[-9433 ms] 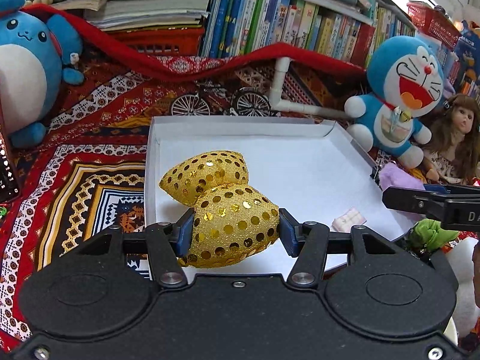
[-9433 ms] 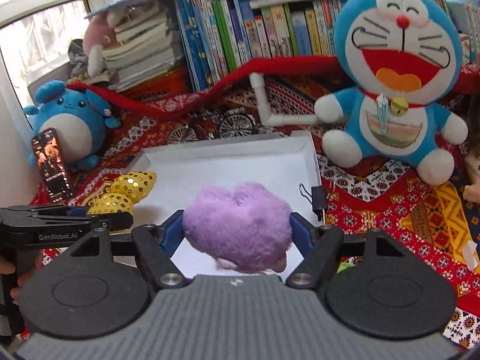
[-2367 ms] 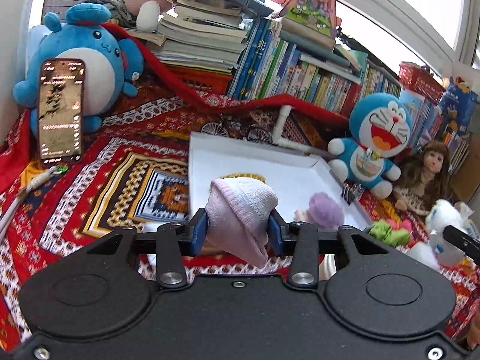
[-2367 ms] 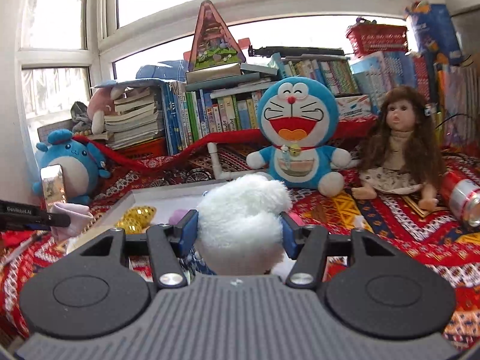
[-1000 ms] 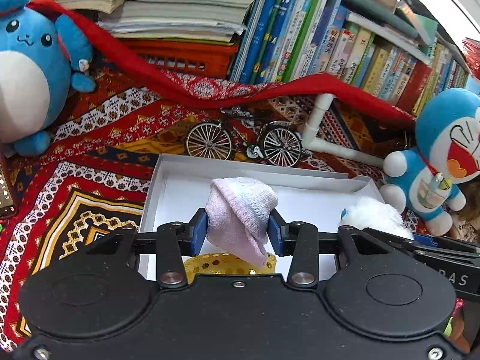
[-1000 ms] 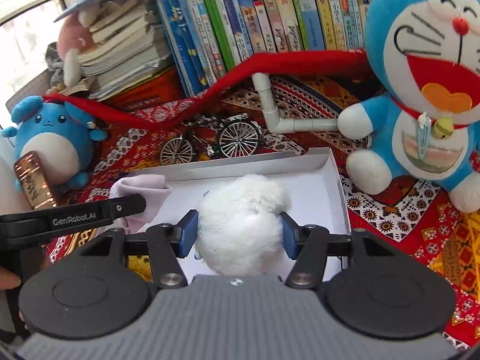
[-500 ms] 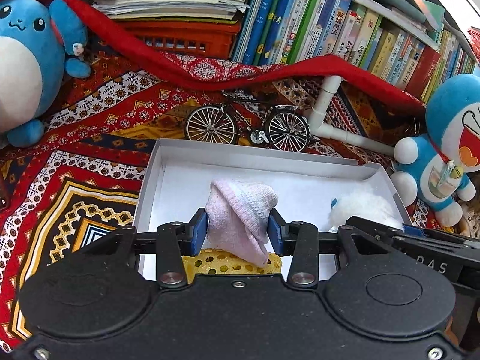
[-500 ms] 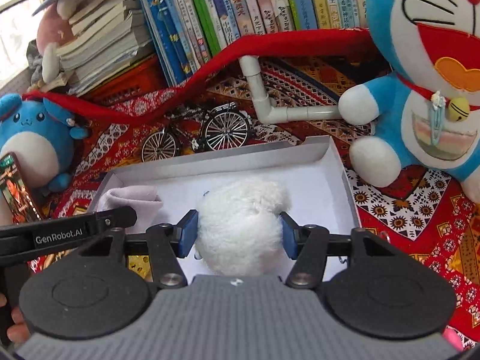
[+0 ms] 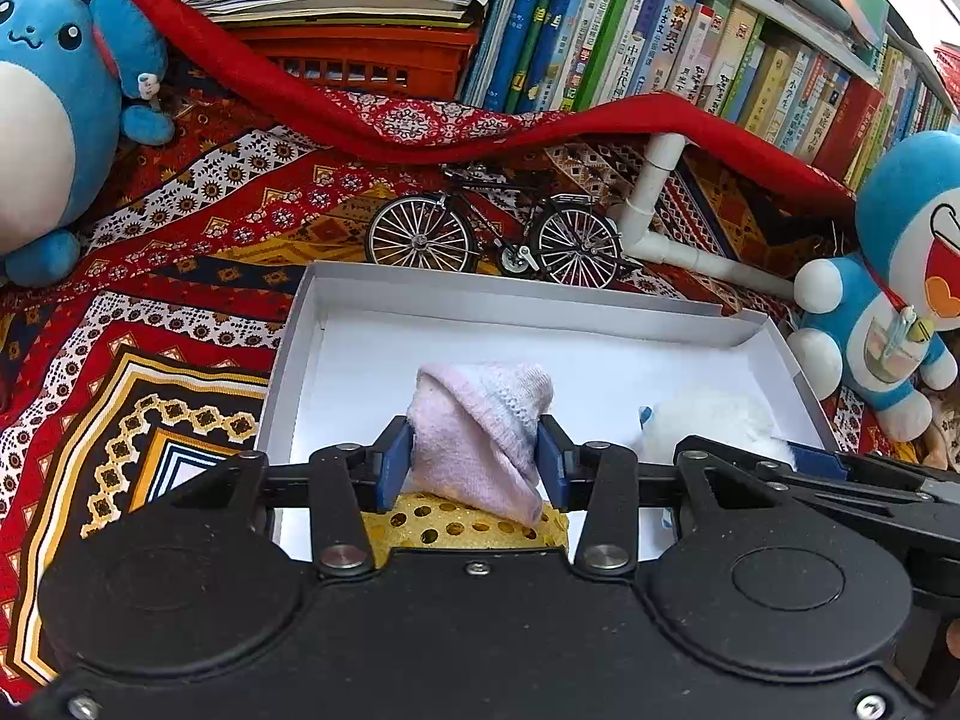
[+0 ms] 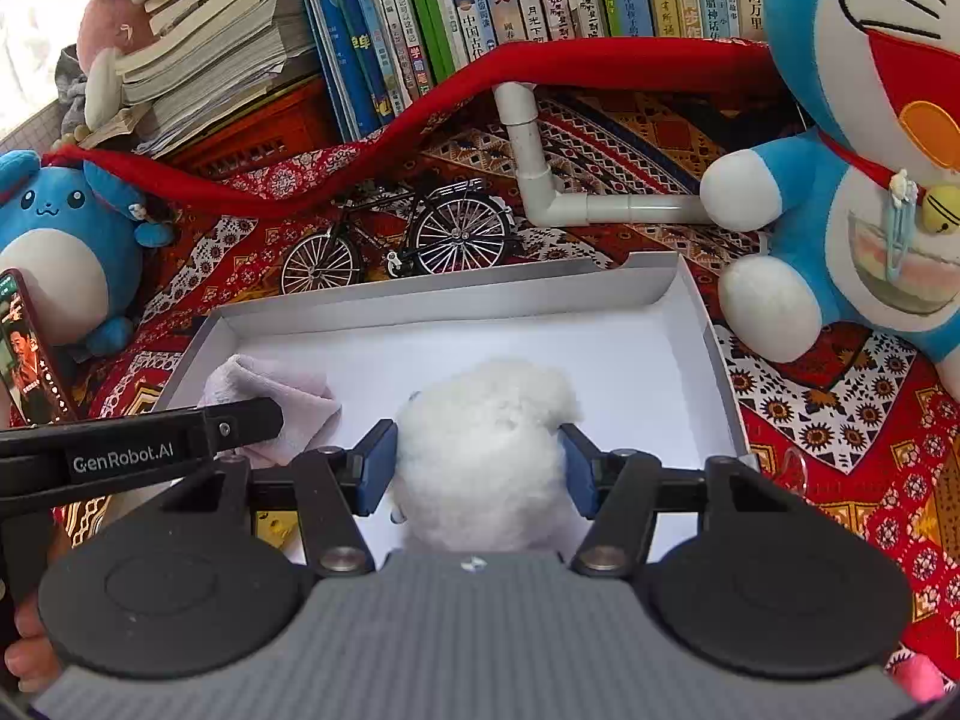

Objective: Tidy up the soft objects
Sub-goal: 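Open the left tool releasing the pink sock while the right tool releases the white ball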

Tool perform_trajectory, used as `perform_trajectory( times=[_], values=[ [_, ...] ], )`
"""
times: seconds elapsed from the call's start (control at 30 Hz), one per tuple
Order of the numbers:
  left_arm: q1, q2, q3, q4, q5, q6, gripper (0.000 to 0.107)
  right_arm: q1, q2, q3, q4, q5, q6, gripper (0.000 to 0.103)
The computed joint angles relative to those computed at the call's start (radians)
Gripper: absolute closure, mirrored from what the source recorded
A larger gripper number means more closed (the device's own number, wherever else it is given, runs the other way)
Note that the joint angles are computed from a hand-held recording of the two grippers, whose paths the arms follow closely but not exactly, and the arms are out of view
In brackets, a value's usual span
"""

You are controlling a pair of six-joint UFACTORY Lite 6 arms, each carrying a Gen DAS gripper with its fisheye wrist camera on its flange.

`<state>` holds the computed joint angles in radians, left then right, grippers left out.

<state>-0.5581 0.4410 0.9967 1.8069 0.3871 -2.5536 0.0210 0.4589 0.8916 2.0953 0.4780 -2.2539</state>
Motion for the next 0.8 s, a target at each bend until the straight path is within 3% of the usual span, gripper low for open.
perform_trajectory(
  times=[0.1, 0.4, 0.8],
  values=[
    [-0.005, -0.008, -0.007, -0.01, 0.002, 0.009, 0.063, -0.003, -0.007, -0.005, 0.006, 0.005, -0.003, 0.029],
    [-0.055, -0.133, -0.106, -0.055, 0.049, 0.049, 0.054, -0.054, -0.086, -0.064, -0.042, 0.065, 0.029, 0.025],
    [-0.196, -0.438, -0.345, -0.132, 0.166, 0.082, 0.046, -0.235, -0.403, -0.315, -0.204, 0.233, 0.023, 0.017]
  ],
)
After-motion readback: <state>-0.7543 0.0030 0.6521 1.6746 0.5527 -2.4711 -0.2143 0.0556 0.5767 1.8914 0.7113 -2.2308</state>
